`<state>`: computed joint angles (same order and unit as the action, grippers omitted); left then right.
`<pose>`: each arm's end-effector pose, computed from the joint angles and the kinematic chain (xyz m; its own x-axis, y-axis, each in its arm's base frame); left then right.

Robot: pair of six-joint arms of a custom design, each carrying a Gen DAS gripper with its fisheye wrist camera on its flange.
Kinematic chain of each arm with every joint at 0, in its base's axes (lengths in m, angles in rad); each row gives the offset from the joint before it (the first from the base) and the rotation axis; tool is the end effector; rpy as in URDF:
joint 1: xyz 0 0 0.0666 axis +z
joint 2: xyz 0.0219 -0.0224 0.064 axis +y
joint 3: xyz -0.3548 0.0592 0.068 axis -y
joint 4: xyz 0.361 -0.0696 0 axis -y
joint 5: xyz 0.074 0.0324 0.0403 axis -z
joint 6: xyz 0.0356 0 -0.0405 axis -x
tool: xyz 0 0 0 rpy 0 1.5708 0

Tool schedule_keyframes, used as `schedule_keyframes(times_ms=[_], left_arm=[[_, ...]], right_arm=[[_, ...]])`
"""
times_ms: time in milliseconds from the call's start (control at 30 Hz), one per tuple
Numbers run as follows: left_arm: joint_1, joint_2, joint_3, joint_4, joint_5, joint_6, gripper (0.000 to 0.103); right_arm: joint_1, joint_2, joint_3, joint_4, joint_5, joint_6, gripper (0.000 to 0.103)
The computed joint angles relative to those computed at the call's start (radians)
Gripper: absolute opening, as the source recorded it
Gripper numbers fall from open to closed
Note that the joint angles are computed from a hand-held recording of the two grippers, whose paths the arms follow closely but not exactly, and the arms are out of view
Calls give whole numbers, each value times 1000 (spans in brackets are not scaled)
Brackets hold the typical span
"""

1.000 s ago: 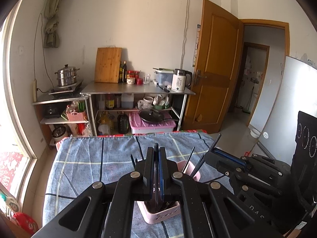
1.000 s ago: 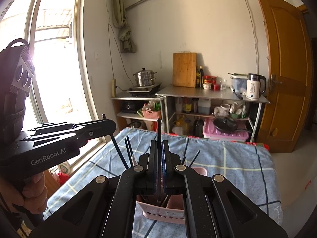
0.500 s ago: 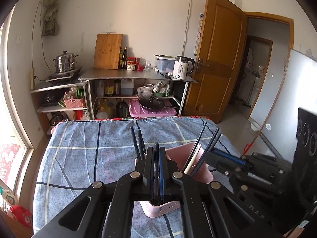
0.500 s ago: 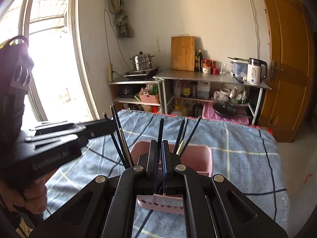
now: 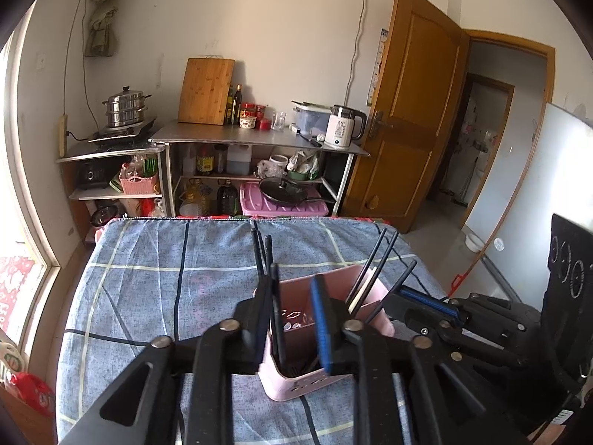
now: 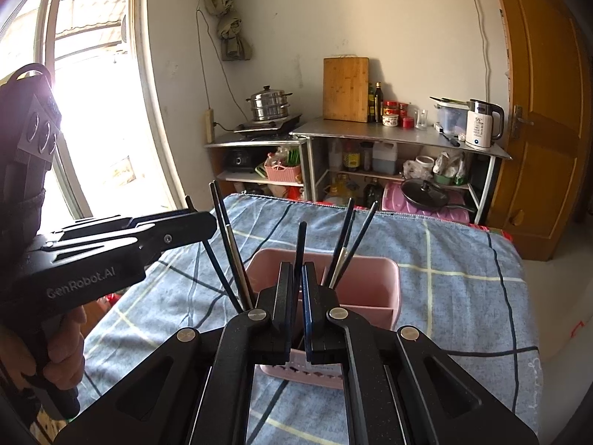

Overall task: Organize utensils
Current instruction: 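Move both grippers back from the basket over the silver chopsticks on the cloth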

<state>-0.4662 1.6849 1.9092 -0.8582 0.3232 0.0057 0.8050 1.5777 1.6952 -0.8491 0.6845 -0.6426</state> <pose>0.5026 -0.2660 0.4917 -0.5328 0.2621 -0.8046 0.6518 0.7335 -0.1927 0.3813 0.3635 0.4592 -0.5099 0.1395 -0.8488 0.0915 0.9900 0.1078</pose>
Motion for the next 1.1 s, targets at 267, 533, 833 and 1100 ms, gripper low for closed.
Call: schedule_keyframes(times_ms=[267, 533, 833, 1100], left_arm=[[18, -100, -100, 51, 19, 25, 26], [30, -244, -272, 110, 48, 49, 28], [-3, -395, -497, 159, 28, 31, 28], [-25, -471, -626, 166, 17, 28, 28]], right_arm=[[37, -48, -39, 10, 54, -19, 9], [118, -114, -104, -6, 145, -96, 10], [219, -139, -179, -86, 219, -276, 10], [283, -136, -219, -156, 228, -398, 10]])
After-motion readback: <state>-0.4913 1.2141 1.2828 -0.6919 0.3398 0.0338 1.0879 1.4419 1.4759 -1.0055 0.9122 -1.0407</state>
